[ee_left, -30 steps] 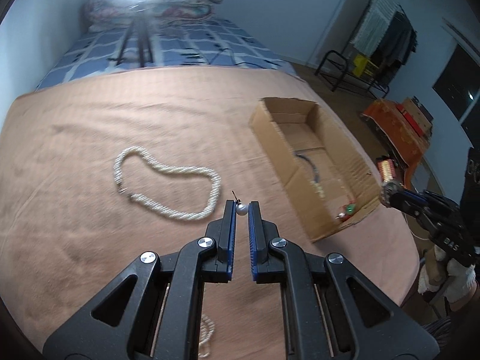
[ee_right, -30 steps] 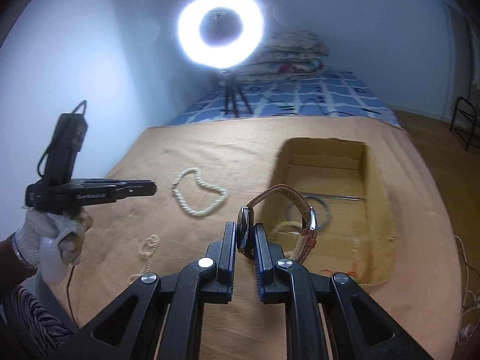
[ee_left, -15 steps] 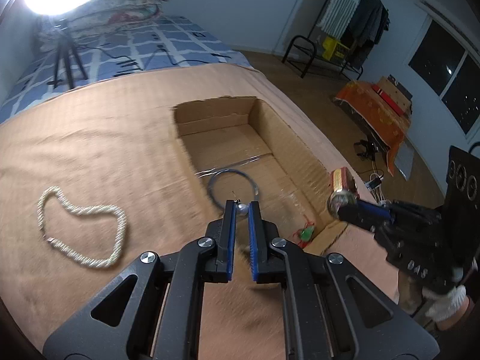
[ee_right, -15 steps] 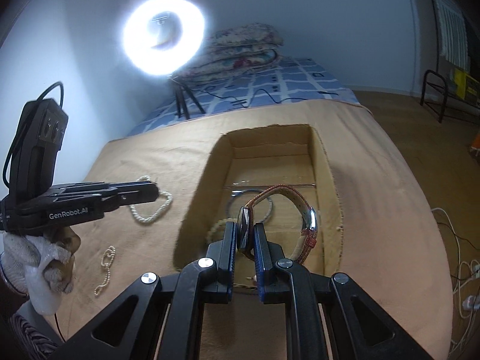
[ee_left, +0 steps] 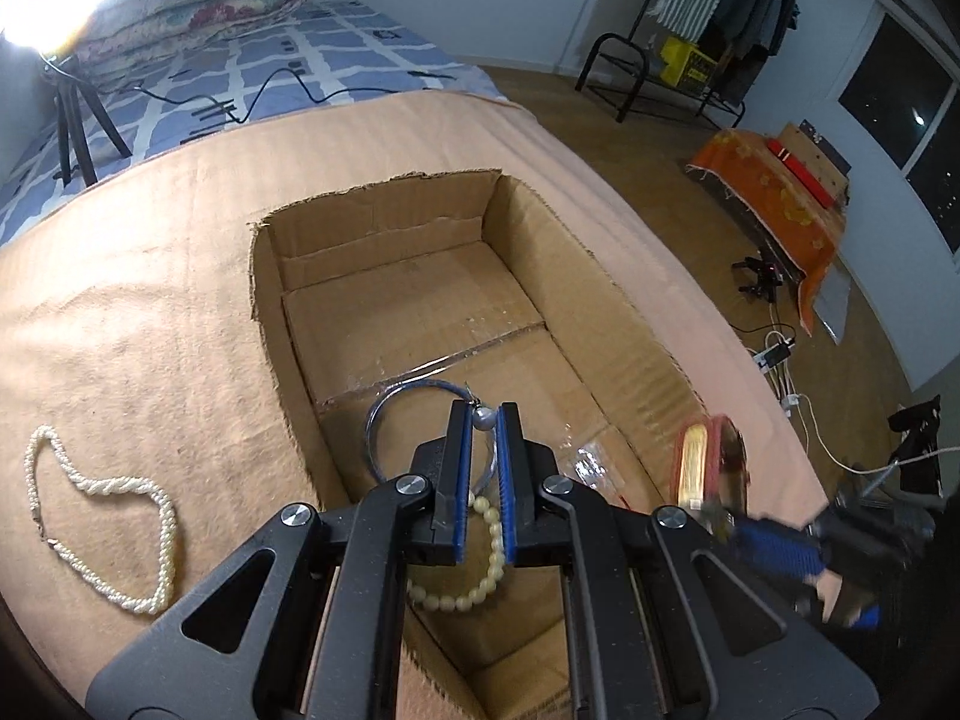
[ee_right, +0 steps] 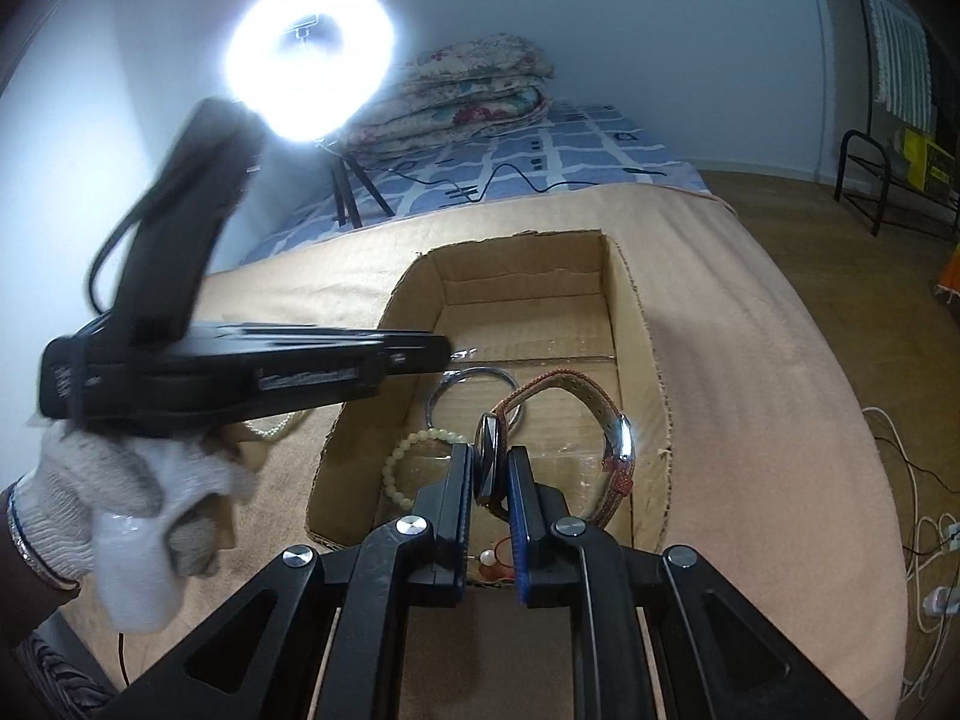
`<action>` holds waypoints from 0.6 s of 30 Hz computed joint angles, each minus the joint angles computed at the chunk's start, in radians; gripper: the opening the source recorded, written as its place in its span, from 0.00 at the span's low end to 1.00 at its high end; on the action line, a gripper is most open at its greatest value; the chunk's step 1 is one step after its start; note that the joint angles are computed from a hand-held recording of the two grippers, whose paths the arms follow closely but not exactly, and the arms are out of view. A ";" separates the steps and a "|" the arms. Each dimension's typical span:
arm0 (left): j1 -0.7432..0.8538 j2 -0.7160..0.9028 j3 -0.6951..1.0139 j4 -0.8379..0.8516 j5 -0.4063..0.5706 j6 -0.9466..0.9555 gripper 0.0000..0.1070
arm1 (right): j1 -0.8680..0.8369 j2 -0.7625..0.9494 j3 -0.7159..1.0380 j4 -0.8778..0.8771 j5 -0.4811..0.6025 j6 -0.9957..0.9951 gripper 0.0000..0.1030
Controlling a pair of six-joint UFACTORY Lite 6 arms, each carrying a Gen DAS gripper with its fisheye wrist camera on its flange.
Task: Organize jewelry
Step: 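Carry the pearl and watch into the box and open both tools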
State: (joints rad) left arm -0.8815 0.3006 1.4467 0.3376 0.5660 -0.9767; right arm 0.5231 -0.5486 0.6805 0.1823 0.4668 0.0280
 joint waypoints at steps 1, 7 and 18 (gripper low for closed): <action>0.005 0.013 0.010 -0.009 0.001 0.009 0.06 | 0.007 0.002 -0.002 -0.006 -0.004 0.008 0.09; 0.024 0.094 0.085 -0.029 0.026 0.028 0.06 | 0.016 0.023 -0.007 0.004 -0.016 0.000 0.09; 0.041 0.126 0.092 -0.053 0.031 0.025 0.06 | 0.031 0.042 -0.005 -0.032 -0.020 0.046 0.09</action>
